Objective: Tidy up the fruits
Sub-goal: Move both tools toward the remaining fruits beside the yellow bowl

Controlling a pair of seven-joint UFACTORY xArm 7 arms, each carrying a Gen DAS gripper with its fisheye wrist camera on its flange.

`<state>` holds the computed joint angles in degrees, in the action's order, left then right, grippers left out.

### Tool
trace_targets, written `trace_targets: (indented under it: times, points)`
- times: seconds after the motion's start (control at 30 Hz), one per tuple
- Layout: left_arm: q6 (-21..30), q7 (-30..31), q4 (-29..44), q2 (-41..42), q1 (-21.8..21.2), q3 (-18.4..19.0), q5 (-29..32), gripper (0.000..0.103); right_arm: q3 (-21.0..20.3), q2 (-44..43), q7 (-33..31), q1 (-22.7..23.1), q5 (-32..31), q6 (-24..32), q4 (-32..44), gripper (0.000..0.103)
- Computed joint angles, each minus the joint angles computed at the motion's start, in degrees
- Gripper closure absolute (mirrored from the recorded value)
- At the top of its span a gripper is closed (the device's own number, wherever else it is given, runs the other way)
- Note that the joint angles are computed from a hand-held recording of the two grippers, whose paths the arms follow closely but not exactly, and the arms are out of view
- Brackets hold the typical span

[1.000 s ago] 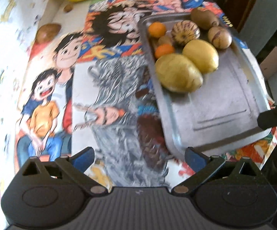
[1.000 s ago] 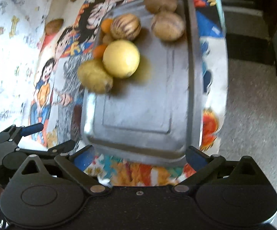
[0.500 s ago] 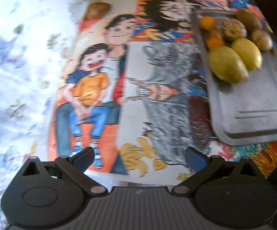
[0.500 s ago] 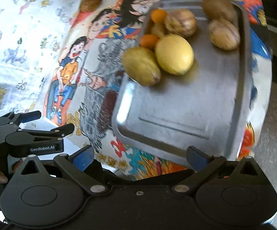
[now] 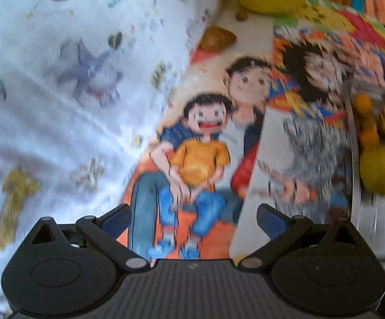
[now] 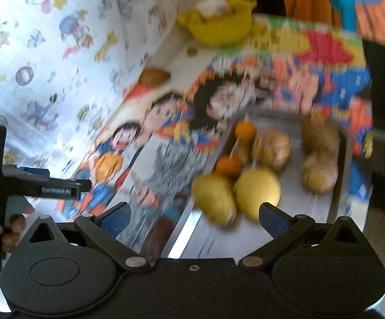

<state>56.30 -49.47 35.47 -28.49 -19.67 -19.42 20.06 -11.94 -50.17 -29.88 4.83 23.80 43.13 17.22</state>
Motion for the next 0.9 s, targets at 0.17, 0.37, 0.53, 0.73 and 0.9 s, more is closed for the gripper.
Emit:
trace_targets:
  times: [0.17, 0.37, 0.53, 0.73, 0.9]
  points:
    - [-8.3, -1.7, 1.7, 4.3, 3.3, 1.0, 4.2, 0.001, 0.2, 3.7, 1.0, 1.9, 2.5, -10.5, 0.2, 0.001]
    - [-19.2, 0.7, 4.7, 11.2, 6.3, 1.2, 16.0, 0.001, -3.7, 16.6, -1.1, 8.1, 7.8, -18.5, 7.8, 0.001]
    - [-24.3, 1.6, 9.9, 18.3, 7.6, 1.9, 29.1, 0.001, -7.3, 28.0, -10.0, 14.4, 18.9, -20.7, 17.6, 0.001]
    - [-26.9, 2.9, 18.0, 29.2, 5.6, 5.8, 41.8, 0.001, -10.7, 47.6, -25.1, 19.5, 40.0, -16.6, 34.0, 0.001]
    - [-26.5, 6.1, 23.9, 36.7, 2.6, 10.1, 46.4, 0.001, -6.8, 61.2, -29.5, 15.6, 50.3, -11.2, 45.7, 0.005]
